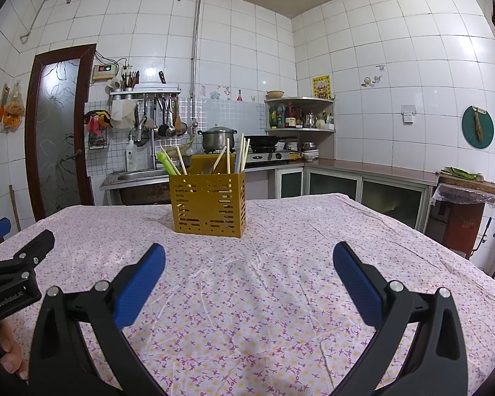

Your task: Organize utensils

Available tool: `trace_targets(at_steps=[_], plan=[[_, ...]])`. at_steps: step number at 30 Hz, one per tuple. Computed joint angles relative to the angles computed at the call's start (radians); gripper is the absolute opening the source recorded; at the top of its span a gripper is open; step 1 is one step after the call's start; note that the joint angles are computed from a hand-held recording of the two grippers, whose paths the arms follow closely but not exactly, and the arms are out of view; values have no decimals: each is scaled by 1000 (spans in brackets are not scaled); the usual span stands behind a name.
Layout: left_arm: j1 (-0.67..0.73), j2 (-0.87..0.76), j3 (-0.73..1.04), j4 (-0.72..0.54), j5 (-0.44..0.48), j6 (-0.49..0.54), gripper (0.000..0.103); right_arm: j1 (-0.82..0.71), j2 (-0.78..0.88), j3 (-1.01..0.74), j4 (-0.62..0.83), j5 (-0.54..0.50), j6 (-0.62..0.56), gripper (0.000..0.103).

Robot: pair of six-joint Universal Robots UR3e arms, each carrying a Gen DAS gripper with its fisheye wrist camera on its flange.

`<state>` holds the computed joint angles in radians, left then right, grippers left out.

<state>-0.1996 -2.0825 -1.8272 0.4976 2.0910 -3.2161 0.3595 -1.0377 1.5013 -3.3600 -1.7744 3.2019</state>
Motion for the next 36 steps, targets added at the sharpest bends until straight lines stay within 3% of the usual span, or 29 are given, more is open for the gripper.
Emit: trace_targets(at_steps=[36], plan=[[15, 4, -8, 9, -18, 3, 98, -23, -11, 23, -8, 24, -5, 99]])
